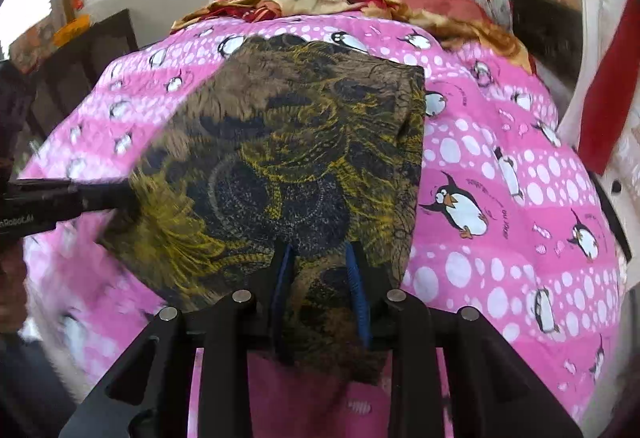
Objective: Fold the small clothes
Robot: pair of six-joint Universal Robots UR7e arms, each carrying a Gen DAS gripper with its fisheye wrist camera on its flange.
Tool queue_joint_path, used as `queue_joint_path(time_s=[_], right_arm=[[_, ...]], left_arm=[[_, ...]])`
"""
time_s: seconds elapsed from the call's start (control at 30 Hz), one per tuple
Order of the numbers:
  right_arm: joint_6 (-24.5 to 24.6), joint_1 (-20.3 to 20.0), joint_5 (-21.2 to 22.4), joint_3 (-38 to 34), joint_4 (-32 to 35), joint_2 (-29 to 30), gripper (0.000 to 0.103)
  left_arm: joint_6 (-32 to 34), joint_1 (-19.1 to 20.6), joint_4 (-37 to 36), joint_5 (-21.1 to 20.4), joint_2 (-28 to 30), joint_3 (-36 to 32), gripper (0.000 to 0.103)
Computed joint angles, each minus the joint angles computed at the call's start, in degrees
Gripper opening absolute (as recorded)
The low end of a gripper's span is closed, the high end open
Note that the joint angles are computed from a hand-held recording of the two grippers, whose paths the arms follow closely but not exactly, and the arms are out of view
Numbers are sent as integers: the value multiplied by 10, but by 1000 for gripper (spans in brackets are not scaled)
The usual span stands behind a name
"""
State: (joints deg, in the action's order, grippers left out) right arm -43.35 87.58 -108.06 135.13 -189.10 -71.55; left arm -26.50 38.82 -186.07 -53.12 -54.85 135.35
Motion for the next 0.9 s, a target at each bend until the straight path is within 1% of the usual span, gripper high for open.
queue_joint_path(time_s=[0.03,0.07,0.1,0.13,0.2,0.27,0.33,0.37,0.4,0.43,0.47,0.5,0.53,0.57,0.6,0.63,0.67,0.7,0.73,0.77,0.8,0.87,0.9], right_arm=[[11,2,9,-2,-2,-5,24],[26,12,5,-8,-19,-2,24],[58,30,-24,-27,-35,13,24],[80,40,-41,-38,-40,25,24],[135,61,-76,-79,-27,57,24],[146,75,-102,-109,-37,90,24],[150,83,-114,-138,-43,125,24],[151,81,-115,-145,-39,133,24],[155,72,-114,-159,-17,146,24],[152,67,-128,-168,-6,159,24],[141,50,-125,-170,-14,171,24],[125,36,-97,-158,-47,171,24],[115,29,-78,-149,-65,170,24],[110,26,-70,-143,-75,168,24],[108,29,-73,-142,-74,167,24],[114,32,-77,-144,-57,163,24],[126,35,-79,-150,-26,153,24],[150,39,-79,-158,12,139,24],[175,43,-75,-165,39,129,24],[200,48,-68,-172,49,119,24],[210,54,-63,-179,36,117,24],[200,66,-66,-198,7,131,24],[193,70,-66,-216,12,143,24]], left_arm=[[13,5,5,13,6,-22,3],[17,11,19,19,16,-47,3],[17,21,39,28,30,-76,2],[17,28,53,40,42,-99,2],[9,49,90,54,72,-145,2],[-2,67,98,51,93,-166,2],[-18,82,87,41,108,-170,2],[-14,87,68,38,114,-167,2],[0,86,43,42,122,-164,2],[24,83,16,50,132,-160,2],[39,82,-2,55,139,-157,3],[47,81,-14,56,141,-154,2],[46,83,-12,49,136,-152,3],[39,84,1,42,128,-153,3],[33,84,21,39,120,-159,3],[34,83,33,42,111,-165,3],[45,80,25,49,108,-169,5],[62,78,8,55,108,-176,7],[80,78,-6,61,108,-188,14],[89,80,-7,62,110,-201,17],[93,88,11,62,116,-225,17],[86,103,51,54,130,-269,17],[81,108,64,55,138,-285,17]])
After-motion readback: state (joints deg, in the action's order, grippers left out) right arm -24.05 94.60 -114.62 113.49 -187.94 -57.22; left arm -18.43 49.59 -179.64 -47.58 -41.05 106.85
